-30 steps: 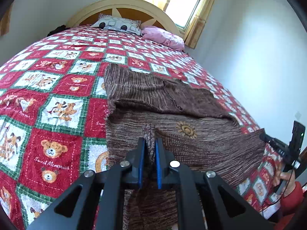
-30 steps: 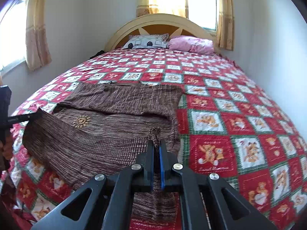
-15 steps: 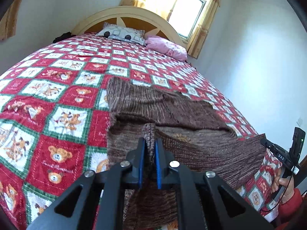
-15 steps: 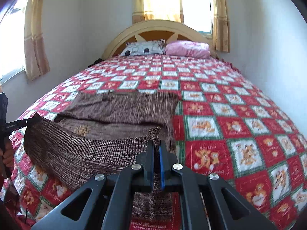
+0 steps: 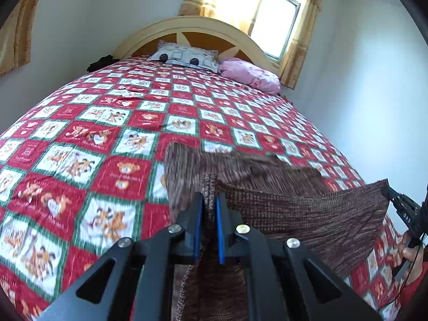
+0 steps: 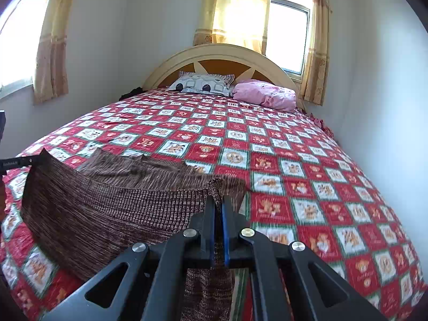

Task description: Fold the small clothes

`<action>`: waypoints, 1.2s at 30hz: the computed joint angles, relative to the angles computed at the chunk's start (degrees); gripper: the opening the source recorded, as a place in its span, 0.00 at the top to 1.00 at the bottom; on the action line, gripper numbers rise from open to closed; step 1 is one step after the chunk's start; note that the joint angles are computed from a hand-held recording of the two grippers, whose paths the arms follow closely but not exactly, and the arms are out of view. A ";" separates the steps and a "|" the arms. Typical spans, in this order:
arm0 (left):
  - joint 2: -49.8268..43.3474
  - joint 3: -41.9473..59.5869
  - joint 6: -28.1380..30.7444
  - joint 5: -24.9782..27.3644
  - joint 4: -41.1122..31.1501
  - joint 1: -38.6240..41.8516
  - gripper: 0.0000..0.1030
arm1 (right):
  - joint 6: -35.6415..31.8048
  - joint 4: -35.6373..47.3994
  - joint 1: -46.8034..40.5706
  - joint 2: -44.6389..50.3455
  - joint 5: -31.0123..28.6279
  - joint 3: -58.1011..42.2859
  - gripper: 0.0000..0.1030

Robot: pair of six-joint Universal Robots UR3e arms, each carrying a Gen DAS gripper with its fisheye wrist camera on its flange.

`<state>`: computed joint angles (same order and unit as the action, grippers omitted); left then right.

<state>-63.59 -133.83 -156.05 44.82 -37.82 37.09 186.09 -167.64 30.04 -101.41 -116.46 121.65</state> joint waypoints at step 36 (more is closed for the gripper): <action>-62.12 52.69 -23.90 34.68 13.13 -28.52 0.80 | -2.05 16.18 -19.07 49.87 8.83 -47.54 0.94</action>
